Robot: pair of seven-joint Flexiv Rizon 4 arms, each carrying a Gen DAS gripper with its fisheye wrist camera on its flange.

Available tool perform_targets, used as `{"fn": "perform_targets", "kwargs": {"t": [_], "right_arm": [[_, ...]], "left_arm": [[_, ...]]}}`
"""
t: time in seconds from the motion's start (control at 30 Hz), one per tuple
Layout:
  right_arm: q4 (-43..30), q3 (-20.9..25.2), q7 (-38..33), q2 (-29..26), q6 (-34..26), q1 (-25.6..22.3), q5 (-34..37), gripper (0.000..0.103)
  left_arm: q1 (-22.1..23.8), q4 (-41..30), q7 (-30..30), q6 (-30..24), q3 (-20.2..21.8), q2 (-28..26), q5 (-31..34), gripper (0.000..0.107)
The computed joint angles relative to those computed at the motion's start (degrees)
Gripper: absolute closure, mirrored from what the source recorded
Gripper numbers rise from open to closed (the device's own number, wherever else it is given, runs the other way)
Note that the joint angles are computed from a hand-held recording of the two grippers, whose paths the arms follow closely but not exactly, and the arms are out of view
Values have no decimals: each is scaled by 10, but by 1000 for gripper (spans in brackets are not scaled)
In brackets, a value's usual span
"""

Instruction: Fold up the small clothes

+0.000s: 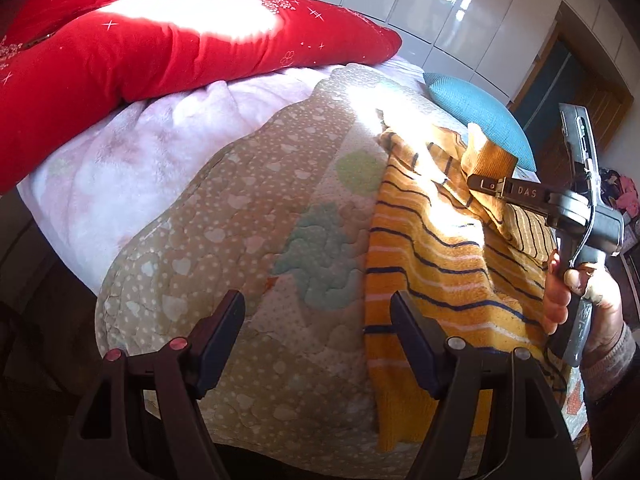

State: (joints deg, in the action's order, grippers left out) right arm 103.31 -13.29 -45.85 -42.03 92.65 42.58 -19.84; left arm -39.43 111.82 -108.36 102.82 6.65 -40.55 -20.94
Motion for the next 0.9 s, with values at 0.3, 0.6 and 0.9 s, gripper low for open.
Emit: {"fn": "perform_targets", "kwargs": {"t": [0.3, 0.6, 0.9], "right_arm": [[-40, 21, -7, -28, -51, 1, -42, 69], [-63, 141, -54, -44, -49, -64, -30, 60], [52, 179, -63, 11, 38, -86, 39, 51]], "left_arm": [[36, 16, -6, 19, -35, 0, 5, 33], [18, 18, -7, 14, -17, 5, -7, 33], [-7, 8, 0, -8, 4, 8, -6, 33]]}}
